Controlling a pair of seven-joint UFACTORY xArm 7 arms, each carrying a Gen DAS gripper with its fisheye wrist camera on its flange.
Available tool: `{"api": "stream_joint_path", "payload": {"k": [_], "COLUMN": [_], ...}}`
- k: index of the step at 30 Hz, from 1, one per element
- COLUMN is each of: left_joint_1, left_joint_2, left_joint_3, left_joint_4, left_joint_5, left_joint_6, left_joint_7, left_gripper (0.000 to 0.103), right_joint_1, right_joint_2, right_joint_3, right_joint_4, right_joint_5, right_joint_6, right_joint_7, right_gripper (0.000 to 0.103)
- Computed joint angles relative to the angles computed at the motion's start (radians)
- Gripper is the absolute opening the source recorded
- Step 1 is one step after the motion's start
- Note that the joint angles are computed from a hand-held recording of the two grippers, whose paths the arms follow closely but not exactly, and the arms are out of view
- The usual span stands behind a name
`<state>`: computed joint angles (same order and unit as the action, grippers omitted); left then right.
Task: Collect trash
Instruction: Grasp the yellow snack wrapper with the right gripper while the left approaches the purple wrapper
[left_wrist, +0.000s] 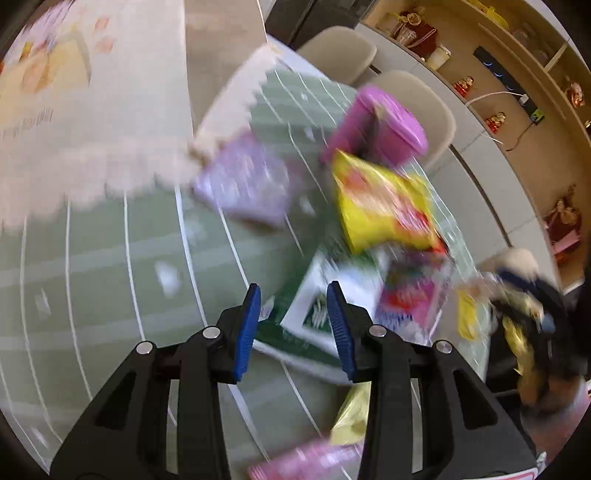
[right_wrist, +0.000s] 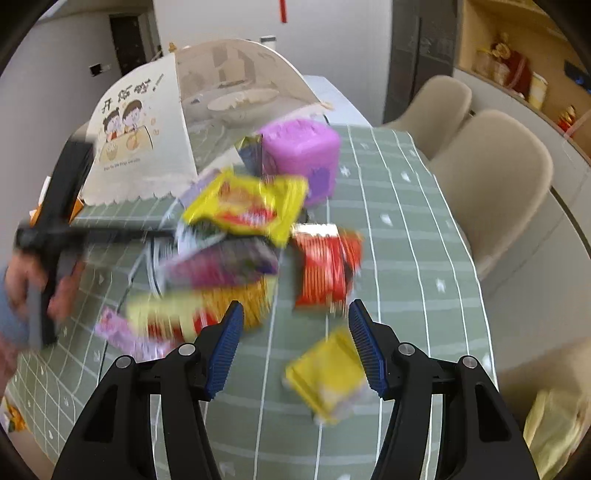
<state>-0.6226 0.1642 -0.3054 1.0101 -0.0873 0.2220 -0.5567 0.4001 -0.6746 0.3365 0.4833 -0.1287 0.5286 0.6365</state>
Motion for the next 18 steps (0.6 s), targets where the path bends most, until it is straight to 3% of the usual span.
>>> {"api": "stream_joint_path", "payload": {"k": [4,6,9,12,15,18], "left_joint_1": [-0.038,-0.052,-0.026,0.003,0.018,0.027], "left_joint_2": [-0.088,-0.146,-0.206,-0.270,-0.335,-0.401], "left_joint_3": [0.008,0.021,0.002,-0.040,-0.068,-0.078], "left_joint_4": [-0.097,-0.141,-0.159,-0.167,-0.194,-0.247], "left_joint_5": [0.044,0.158,0.360,0.483,0.494,0.457], "left_joint_6": [-0.002,0.017,0.107,0.247,0.337,0.332], "left_joint_7": [-0.126,-0.292,-0.528,-0.675,-0.745,-0.749], "left_gripper": [0.035,0.035,0.035,0.035,0.035,0.035], "right_joint_1": [-0.031,-0.050,-0.044,-0.034,-0.026,0.004], "right_joint_2": [0.156,0.219,0.332,0.461,0.573,0.692], "right_joint_3": [-0.018,-0.012,-0.026,-0.026,-0.022,-0.036], "right_joint_4": [0.100,0.143,0.216,0.304,0.397,0.513], "right_joint_5": [-0.048,-0.071,-0.073,-0.093,-0.163,-0.299], "right_joint_6": [-0.087,-0.113,-0.167,-0.213,-0.200,-0.127], "right_joint_7": [-0.088,-0.102,-0.139,-0.170,-0.156,-0.098], "right_gripper": [0.056,0.056,0.056,0.056,0.056,0.056]}}
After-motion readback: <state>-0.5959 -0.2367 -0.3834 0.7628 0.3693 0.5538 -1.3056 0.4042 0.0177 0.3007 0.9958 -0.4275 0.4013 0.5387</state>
